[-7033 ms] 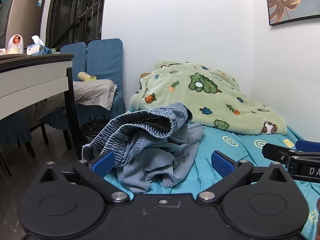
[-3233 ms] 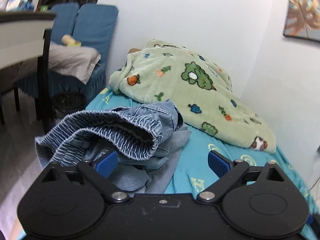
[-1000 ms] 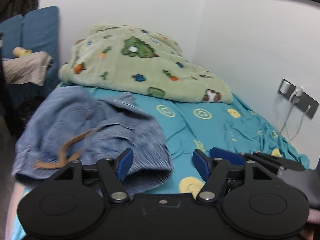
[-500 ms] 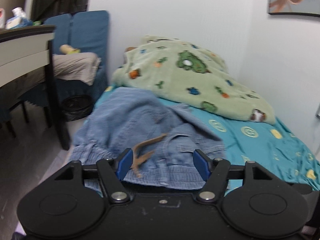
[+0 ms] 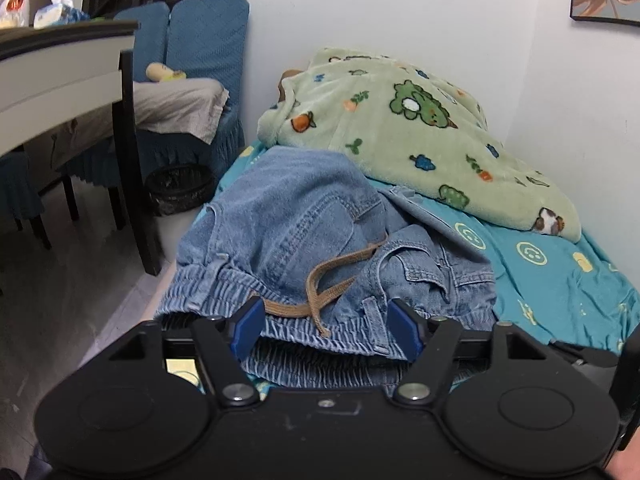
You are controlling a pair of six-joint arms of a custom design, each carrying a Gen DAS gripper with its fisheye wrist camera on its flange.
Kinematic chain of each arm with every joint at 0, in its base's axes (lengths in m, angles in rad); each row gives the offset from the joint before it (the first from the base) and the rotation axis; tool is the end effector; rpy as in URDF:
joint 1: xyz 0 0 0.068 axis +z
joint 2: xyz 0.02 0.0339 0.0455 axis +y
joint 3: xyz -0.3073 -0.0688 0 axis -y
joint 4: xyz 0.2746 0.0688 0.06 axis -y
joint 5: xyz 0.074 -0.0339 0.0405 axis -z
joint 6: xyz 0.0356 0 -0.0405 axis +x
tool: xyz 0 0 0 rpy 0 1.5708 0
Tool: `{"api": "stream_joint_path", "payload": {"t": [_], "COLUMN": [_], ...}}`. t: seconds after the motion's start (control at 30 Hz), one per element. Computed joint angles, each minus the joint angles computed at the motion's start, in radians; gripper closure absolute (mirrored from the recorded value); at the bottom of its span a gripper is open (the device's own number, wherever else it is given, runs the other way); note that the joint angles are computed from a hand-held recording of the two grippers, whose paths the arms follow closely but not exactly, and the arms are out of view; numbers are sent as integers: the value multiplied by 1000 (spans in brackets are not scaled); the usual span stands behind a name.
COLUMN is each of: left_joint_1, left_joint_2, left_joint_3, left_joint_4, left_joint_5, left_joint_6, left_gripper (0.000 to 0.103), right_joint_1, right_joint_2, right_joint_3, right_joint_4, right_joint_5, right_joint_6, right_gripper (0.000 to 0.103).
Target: Fold clothes
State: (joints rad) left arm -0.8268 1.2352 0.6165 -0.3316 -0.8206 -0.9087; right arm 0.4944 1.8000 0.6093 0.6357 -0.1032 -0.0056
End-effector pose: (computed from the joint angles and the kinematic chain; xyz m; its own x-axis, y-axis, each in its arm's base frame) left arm 0.1779 -0.1549 0.2133 -0.5072 -0.2430 -0.8269 -0.3033 0.9484 -0.0927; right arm 0.2979 0.1648 0.1224 -0.4608 -0.2547 -0.8502 -0.5516 0.8326 0.0495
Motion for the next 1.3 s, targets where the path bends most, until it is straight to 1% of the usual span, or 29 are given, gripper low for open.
{"api": "stream_joint_path", "payload": {"t": [0.1,0.13,0.27,0.33,0.47,0.53,0.57,0.7,0.87,1.0,1.1,1.3], "left_joint_1": [-24,-34,-57,-58,-63,-64,-65,-70,-66,-63,-33,5], "left_joint_2": [13,18,70,103,184,205,218,285,341,393,393,422], "left_joint_3": [6,10,43,56,87,85,85,110,120,135,127,145], "left_joint_4": [-34,-51,-124,-147,-177,-145,-134,-143,-138,-157,-142,-168], "left_joint_5": [-50,-69,-133,-139,-117,-79,-64,-58,-10,-5,4,20], "left_joint_6": [-16,-24,-60,-61,-38,4,21,54,91,83,63,41], "left_gripper": [33,32,30,30,30,30,30,30,30,30,30,31], "right_joint_1": [-17,-24,-55,-79,-139,-161,-168,-193,-223,-237,-242,-255], "right_joint_2": [-22,-39,-115,-133,-134,-137,-138,-150,-169,-170,-173,-195], "right_joint_3": [-20,-25,-39,-32,-16,-15,-14,-14,-15,-17,-21,-38], "right_joint_4": [80,92,113,108,108,117,120,135,156,165,165,195], "right_joint_5": [-26,-33,-50,-46,-72,-83,-83,-97,-122,-133,-135,-137], "right_joint_6": [84,109,171,208,285,312,319,345,379,396,399,418], "right_gripper": [96,96,97,98,98,98,98,98,98,98,98,98]}}
